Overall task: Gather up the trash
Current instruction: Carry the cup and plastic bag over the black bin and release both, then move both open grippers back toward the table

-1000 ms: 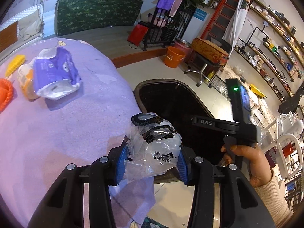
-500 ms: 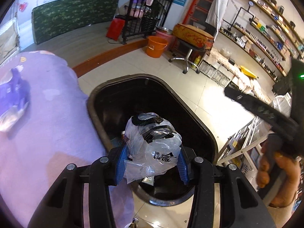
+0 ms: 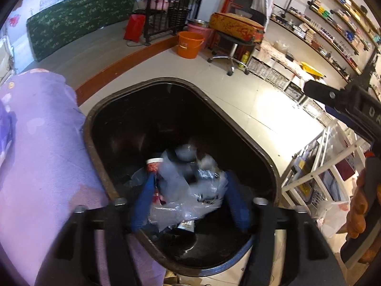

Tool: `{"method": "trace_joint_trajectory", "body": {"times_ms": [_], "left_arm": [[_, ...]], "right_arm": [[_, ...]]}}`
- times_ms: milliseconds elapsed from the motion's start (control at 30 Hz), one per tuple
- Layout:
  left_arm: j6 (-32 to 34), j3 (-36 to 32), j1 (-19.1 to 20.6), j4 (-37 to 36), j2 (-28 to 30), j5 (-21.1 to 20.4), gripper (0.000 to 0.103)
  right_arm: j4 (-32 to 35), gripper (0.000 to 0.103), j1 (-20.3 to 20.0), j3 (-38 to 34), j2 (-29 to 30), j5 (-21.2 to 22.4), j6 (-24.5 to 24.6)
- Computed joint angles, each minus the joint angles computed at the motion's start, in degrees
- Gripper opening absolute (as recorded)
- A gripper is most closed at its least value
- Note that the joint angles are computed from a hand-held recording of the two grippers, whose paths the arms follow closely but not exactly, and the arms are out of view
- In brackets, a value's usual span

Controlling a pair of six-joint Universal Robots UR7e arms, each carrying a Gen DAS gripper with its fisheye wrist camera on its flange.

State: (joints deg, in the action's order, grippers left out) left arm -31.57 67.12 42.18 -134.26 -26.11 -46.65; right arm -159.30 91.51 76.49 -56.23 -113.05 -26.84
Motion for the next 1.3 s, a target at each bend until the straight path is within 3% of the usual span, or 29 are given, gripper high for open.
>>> {"method": "trace_joint_trajectory", "body": {"times_ms": [33, 133, 333, 700, 1033, 1300], "left_arm": [[0.58, 0.38, -0.26, -0.96, 0.01, 0.64, 0.082], [2.64, 0.68, -0.66, -2.88, 0.27, 1.09, 0.089], [2.52, 4.16, -1.68, -6.66, -1.54, 2.63, 0.092], [-2.66, 16.12, -4.66, -11.75, -9.48, 9.84, 0.094], [-15.50, 26.45, -6.17, -7.42, -18.05, 17.22, 0.094], [-33.86, 35.56, -6.95, 4.02, -27.03, 20.37, 0.094]], "right_arm": [[0.03, 0.084, 0.03, -0.08, 0.07, -0.12, 0.18], [0.35, 0.087, -0.09, -0.53, 0.08, 0.17, 0.63], [0.95, 0.088, -0.11, -0.35, -0.02, 1.67, 0.53], [4.51, 0.088, 2.07, 1.56, 0.55, 7.58, -3.65], [11.25, 0.088, 4.92, 3.05, 1.60, 12.31, -4.91], [15.67, 0.088, 8.48, 5.12, 2.78, 14.06, -10.04]]}}
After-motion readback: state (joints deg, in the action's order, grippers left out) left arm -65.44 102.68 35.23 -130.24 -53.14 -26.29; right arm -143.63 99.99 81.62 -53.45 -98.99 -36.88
